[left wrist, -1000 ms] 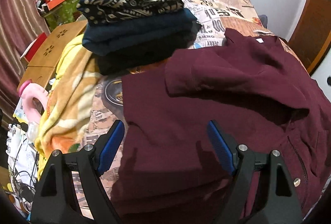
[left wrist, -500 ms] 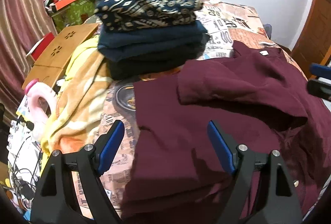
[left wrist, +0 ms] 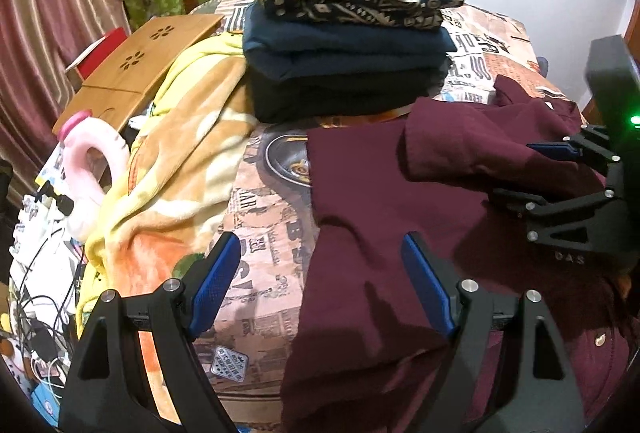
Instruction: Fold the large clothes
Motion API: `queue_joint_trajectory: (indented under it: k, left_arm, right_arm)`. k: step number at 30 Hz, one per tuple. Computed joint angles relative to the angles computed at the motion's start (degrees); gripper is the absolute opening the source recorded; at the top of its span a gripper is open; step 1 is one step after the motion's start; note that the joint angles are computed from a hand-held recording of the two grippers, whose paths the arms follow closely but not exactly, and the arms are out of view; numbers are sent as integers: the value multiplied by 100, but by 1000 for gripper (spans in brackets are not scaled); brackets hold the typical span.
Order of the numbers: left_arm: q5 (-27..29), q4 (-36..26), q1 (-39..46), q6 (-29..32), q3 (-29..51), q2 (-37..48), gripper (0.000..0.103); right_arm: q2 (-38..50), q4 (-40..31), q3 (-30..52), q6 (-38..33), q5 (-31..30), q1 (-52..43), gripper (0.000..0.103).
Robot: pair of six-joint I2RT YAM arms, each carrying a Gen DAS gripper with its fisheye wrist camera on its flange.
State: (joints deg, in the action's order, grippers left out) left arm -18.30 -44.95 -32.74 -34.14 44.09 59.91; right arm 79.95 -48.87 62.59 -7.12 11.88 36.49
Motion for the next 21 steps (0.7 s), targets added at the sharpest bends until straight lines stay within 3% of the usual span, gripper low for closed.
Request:
queue_joint_trajectory:
  k: [2, 4, 6, 7, 16, 21]
  left_arm:
    - [54, 25, 73, 26, -35, 4, 82]
    - [114, 62, 128, 51, -43, 48, 82]
    - [143, 106, 121, 55, -36, 120, 82]
    - [142, 118, 98, 56, -23, 158, 82]
    - [51, 225, -325, -7, 247, 683, 82]
    - [-4, 261, -623, -97, 488, 994, 82]
  right_arm:
    - [13, 86, -17, -31, -8, -83, 59]
    - [-98, 193, -109, -57, 13, -176, 34]
    - [-261, 283, -184, 76, 120, -180, 18]
    - [-449, 320, -243, 92, 71, -240, 15]
    - [-2029, 45, -364, 187, -303, -867, 8]
    - [-2732, -360, -204, 98, -1057, -1942, 8]
